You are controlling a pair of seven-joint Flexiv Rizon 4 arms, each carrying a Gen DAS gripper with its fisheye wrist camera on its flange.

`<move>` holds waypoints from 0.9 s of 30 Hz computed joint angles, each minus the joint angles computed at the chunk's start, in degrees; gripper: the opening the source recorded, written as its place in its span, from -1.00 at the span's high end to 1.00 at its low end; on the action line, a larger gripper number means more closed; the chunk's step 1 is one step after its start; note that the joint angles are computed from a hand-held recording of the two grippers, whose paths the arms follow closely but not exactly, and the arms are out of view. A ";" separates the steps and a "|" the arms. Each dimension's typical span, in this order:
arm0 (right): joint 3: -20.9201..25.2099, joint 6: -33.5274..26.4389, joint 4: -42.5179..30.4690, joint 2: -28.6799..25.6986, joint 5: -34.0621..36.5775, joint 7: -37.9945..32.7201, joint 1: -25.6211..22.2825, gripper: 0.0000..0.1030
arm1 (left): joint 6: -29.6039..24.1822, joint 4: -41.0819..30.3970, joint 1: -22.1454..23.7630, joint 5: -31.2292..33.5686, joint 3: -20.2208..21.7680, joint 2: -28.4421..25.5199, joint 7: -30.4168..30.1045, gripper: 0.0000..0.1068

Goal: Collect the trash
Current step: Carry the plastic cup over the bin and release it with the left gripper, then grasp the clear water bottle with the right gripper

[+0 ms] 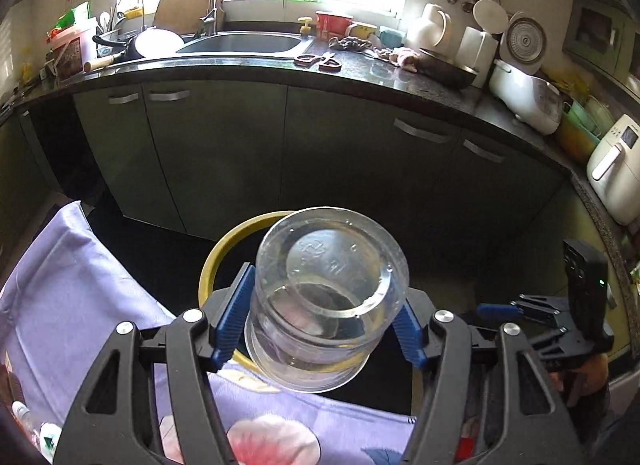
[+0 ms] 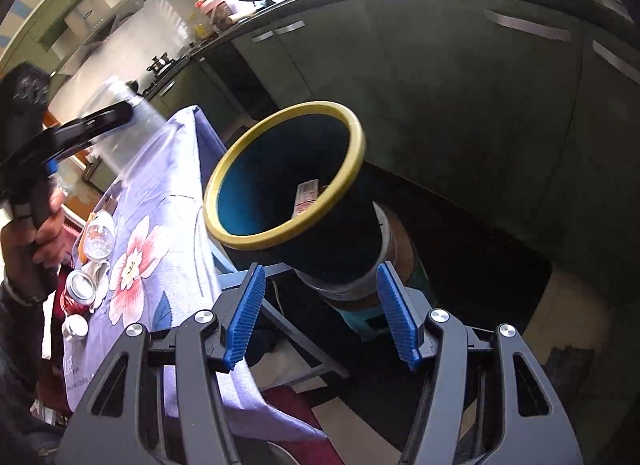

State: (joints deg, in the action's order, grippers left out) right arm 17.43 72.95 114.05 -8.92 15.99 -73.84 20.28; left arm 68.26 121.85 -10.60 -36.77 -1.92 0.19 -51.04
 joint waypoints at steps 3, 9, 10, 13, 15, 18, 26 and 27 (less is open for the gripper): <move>0.02 -0.06 0.39 0.18 1.16 -0.39 -0.52 -0.13 | 0.80 -2.21 0.69 4.64 -0.30 -2.45 -5.16 -0.32; -0.03 -0.25 0.24 -0.06 1.66 -1.06 -0.65 -0.13 | 2.88 3.20 -0.54 -3.69 1.00 4.36 -0.39 -0.37; 0.07 -0.48 -0.02 -0.28 1.56 -1.29 -0.51 -0.13 | 3.31 4.54 -1.10 -5.20 1.78 6.19 0.51 -0.40; 0.71 -1.75 -1.66 -1.28 1.81 -2.72 -0.17 -0.13 | 5.00 9.29 -2.63 -7.15 4.77 13.04 1.77 -0.47; 1.02 -2.60 -2.99 -2.09 0.92 -3.00 0.75 -0.13 | 7.37 13.10 -3.68 -8.14 7.21 18.33 2.70 -0.51; 1.42 -4.48 -5.53 -3.53 -0.98 -3.46 2.25 -0.13 | 10.27 18.71 -2.68 -4.87 10.40 26.21 1.47 -0.60; 3.89 -10.69 -17.02 -9.80 -7.57 -7.50 8.39 -0.26 | 10.00 28.43 8.21 7.18 20.29 40.37 -0.32 -0.67; 4.35 -11.59 -19.18 -11.04 -8.04 -8.43 9.33 -0.31 | 10.79 28.88 8.74 7.14 21.79 40.65 0.36 -0.68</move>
State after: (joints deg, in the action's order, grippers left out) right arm 21.79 61.36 94.87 -19.96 7.95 -82.27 29.60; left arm 79.05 150.73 -1.86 -29.63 19.87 40.84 -50.68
